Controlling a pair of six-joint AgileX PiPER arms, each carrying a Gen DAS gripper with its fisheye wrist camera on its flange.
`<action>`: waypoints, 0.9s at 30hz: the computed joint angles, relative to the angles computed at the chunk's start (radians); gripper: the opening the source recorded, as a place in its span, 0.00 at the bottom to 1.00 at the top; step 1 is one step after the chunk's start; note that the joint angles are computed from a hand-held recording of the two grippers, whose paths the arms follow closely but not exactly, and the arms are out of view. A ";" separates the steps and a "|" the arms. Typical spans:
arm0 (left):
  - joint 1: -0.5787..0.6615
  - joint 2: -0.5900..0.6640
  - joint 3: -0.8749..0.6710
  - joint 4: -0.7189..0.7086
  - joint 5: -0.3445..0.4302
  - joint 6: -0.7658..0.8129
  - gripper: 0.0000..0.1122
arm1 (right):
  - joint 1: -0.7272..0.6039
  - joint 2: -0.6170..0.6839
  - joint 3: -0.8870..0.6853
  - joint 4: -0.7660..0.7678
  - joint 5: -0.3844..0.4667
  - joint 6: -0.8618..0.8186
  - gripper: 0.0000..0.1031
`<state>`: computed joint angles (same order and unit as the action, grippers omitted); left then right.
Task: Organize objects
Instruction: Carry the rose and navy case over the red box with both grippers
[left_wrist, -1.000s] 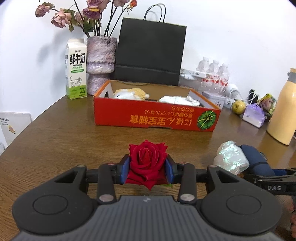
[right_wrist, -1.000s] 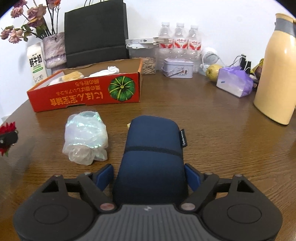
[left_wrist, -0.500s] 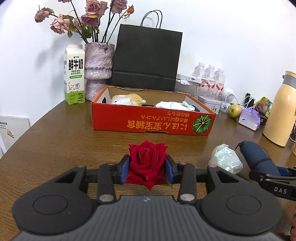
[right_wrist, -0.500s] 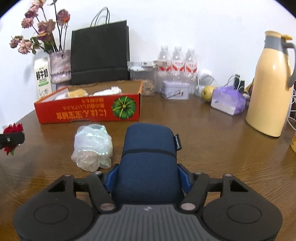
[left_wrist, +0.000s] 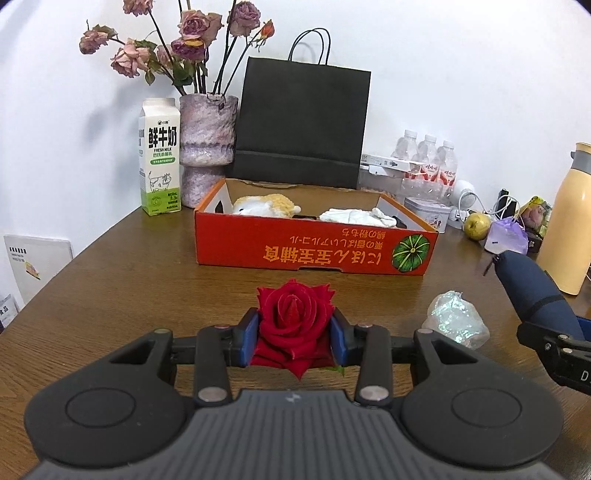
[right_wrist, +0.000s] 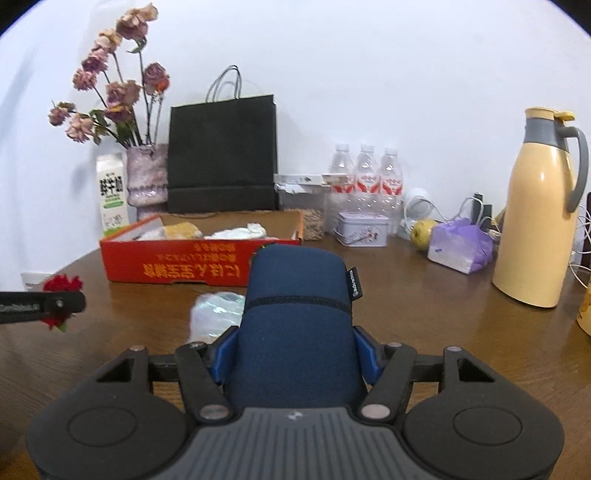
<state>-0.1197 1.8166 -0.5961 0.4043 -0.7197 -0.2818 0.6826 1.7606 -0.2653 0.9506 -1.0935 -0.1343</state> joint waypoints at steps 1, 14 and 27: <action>-0.003 -0.005 0.003 -0.004 -0.001 0.002 0.35 | 0.000 -0.006 0.001 -0.008 0.000 -0.002 0.61; -0.097 -0.059 -0.062 -0.091 0.089 0.012 0.35 | -0.062 -0.072 -0.095 -0.115 0.086 -0.093 0.61; -0.176 0.015 -0.285 -0.240 0.227 0.078 0.36 | -0.245 -0.038 -0.274 -0.300 0.238 -0.106 0.61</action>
<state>-0.2957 1.8311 -0.8810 0.1641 -0.4929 -0.2036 0.4380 1.7230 -0.5393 0.6507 -0.8558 -0.2405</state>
